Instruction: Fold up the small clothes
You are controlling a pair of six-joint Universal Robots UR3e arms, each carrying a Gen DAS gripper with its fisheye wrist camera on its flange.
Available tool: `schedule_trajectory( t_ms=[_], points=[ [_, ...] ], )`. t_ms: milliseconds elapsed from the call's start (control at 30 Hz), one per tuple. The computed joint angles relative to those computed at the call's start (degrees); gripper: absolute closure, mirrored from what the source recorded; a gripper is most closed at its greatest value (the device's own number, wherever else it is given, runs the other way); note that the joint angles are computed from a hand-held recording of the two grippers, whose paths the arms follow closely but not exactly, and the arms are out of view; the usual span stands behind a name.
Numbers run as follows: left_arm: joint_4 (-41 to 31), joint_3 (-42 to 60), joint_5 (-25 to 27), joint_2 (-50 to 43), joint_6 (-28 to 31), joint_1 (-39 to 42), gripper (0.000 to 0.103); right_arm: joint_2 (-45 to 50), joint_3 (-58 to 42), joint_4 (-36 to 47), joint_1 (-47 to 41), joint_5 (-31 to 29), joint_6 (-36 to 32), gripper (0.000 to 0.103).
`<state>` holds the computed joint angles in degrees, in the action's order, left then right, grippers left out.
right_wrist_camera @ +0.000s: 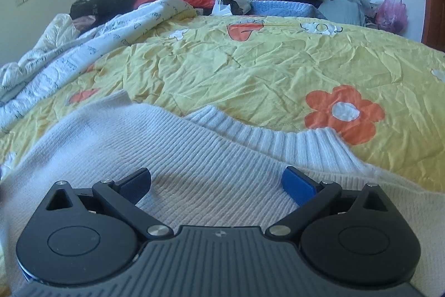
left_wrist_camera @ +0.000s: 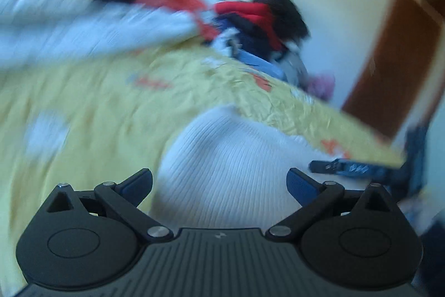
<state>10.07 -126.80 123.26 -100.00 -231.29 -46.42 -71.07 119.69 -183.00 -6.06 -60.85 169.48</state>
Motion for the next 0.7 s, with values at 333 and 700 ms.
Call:
schedule_trajectory(
  t_ms=[333, 700],
  points=[
    [22.1, -13.7, -18.4, -2.0, -24.3, 12.2, 0.001, -0.2, 1.0, -0.9, -1.4, 2.5, 0.8, 0.004],
    [13.9, -7.3, -20.7, -4.4, -22.6, 14.7, 0.048, -0.2, 1.7, -1.0, -3.4, 5.9, 1.6, 0.003]
  ],
)
